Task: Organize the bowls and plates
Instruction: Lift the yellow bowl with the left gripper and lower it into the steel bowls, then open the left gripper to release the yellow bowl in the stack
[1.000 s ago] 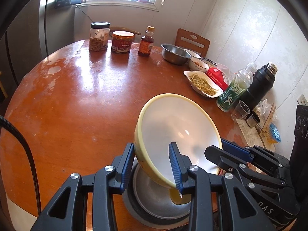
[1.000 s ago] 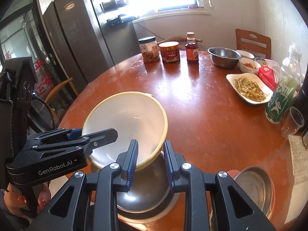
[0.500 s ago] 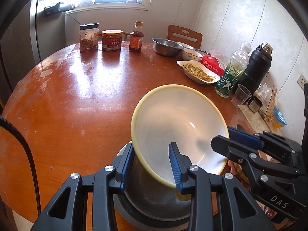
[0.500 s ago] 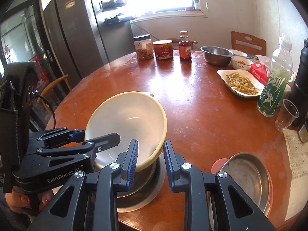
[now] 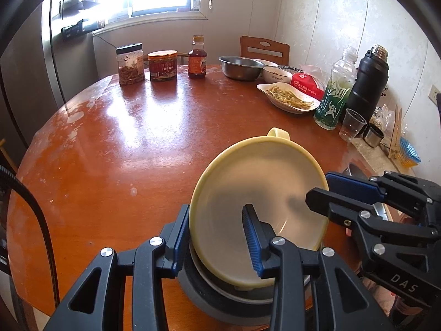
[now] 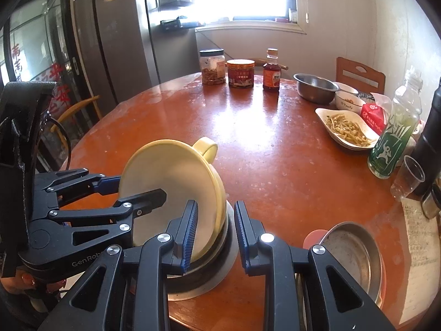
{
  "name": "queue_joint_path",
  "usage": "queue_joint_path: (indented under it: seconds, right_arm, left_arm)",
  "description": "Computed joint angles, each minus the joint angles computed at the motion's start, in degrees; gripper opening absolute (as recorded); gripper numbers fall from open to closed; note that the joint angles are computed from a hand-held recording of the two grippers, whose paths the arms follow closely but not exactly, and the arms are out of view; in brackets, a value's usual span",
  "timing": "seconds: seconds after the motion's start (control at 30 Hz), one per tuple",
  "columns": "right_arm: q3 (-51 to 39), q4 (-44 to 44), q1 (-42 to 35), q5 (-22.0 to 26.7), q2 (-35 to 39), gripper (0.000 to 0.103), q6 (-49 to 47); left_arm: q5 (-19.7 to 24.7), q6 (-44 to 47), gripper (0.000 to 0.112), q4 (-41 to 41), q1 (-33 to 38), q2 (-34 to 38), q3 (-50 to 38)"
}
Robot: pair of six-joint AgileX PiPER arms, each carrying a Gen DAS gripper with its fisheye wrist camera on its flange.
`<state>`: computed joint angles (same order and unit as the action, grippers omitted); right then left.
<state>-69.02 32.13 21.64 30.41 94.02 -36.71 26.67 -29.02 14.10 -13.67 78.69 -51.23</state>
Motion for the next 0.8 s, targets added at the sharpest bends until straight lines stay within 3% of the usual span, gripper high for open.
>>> queue_joint_path:
  seconds: [0.57, 0.8]
  right_arm:
    - [-0.45, 0.23, 0.29, 1.23, 0.57, 0.028, 0.36]
    - [-0.72, 1.42, -0.25, 2.08, 0.18, 0.035, 0.65]
  left_arm:
    - [-0.23, 4.11, 0.039, -4.37, 1.7, -1.3, 1.16]
    - [0.43, 3.88, 0.045, -4.01, 1.84, -2.53, 1.37]
